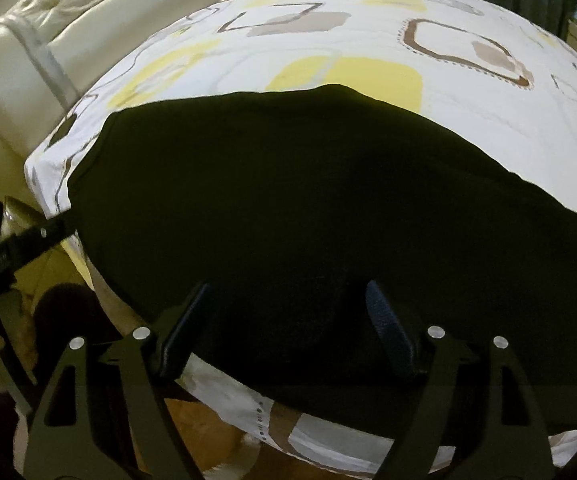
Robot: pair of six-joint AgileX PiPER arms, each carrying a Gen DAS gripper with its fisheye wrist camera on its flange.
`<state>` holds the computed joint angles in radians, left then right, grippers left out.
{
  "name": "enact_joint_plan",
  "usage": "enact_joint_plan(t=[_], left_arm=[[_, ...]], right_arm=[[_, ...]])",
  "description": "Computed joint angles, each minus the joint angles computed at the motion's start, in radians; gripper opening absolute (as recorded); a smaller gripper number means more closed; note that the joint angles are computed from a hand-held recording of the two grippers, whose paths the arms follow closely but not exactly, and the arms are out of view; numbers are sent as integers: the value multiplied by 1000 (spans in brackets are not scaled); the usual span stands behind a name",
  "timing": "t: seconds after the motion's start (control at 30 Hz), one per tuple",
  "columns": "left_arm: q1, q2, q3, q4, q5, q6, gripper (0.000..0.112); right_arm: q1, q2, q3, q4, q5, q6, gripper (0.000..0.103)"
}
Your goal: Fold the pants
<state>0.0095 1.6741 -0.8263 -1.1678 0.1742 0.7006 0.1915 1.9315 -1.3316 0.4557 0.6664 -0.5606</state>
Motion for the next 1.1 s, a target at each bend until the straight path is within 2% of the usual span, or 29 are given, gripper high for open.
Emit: enact_joint_plan(t=[0.1, 0.27, 0.33, 0.47, 0.5, 0.6, 0.87, 0.97, 1.03, 1.1], left_arm=[[49, -2, -1, -74, 37, 90, 85], [168, -9, -2, -190, 125, 238, 85], [238, -3, -15, -219, 186, 279, 85], [392, 53, -80, -274, 362, 358, 85], [441, 99, -131, -251, 440, 345, 85], [502, 211, -266, -158, 578, 257, 85], [552, 445, -547, 4, 825, 87, 85], [560, 489, -587, -19, 912, 93, 85], [556, 523, -610, -40, 996, 94, 85], [536, 525, -617, -13, 993, 97, 85]], right_arm=[[13, -11, 16, -5, -18, -17, 81], [-11, -24, 18, 74, 6, -74, 81], [-32, -54, 32, 137, 10, -129, 81], [-70, -112, 52, 222, 29, -211, 81], [-80, -123, 53, 235, 40, -221, 81], [-110, -135, 44, 257, 77, -222, 81], [-149, -122, 30, 267, 142, -193, 81], [-153, -102, 22, 268, 151, -184, 81], [-158, -87, 18, 273, 159, -178, 81], [-161, -74, 7, 281, 177, -170, 81]])
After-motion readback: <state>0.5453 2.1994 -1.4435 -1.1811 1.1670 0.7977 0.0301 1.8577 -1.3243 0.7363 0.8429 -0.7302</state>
